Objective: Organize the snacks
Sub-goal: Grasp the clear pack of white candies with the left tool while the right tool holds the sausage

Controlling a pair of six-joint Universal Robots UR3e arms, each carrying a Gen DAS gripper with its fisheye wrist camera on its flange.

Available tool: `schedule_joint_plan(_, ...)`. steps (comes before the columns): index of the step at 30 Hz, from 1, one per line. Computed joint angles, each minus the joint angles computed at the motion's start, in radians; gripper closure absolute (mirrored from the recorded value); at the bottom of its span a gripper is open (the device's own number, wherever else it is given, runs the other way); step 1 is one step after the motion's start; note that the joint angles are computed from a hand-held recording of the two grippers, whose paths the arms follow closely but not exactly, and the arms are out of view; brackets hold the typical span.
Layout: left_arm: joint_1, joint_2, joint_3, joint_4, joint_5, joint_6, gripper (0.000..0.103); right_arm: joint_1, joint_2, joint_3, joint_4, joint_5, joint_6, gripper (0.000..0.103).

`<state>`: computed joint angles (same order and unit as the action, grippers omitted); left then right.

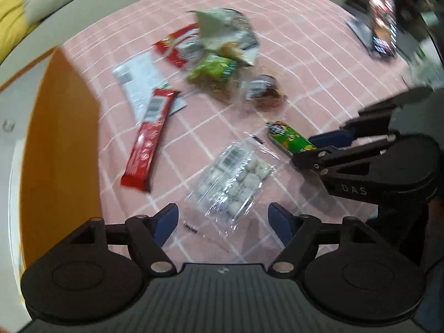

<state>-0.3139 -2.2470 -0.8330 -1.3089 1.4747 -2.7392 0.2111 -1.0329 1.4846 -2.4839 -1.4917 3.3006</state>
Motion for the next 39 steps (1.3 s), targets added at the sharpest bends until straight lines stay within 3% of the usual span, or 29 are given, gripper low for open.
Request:
schedule_joint_plan(7, -0.015, -0.140, 0.222, -0.103, 0.003, 0.185, 0.016, -0.016, -0.006, 0.028, -0.046, 0.042, 0.003, 0.068)
schedule_joint_plan(12, -0.014, -0.257, 0.416, -0.211, -0.014, 0.257, 0.016, -0.020, 0.015, 0.015, -0.058, 0.064, -0.007, 0.068)
schedule_joint_plan(19, -0.017, -0.307, 0.468, -0.254, -0.012, 0.290, 0.016, -0.022, 0.029, 0.006, -0.057, 0.072, -0.016, 0.068)
schedule_joint_plan(23, -0.008, -0.298, 0.431, -0.234, -0.040, 0.252, 0.017, -0.007, 0.037, -0.007, -0.055, 0.045, -0.038, 0.070)
schedule_joint_plan(26, -0.001, -0.289, 0.421, -0.243, -0.057, 0.209, 0.032, -0.007, 0.037, -0.007, -0.055, 0.035, -0.036, 0.077)
schedule_joint_plan(29, -0.008, -0.292, 0.439, -0.256, -0.031, 0.143, 0.035, -0.007, 0.037, -0.008, -0.053, 0.026, -0.034, 0.082)
schedule_joint_plan(39, -0.055, -0.130, 0.101, -0.004, 0.082, -0.101, 0.039, -0.019, 0.027, 0.010, -0.063, 0.042, -0.020, 0.083)
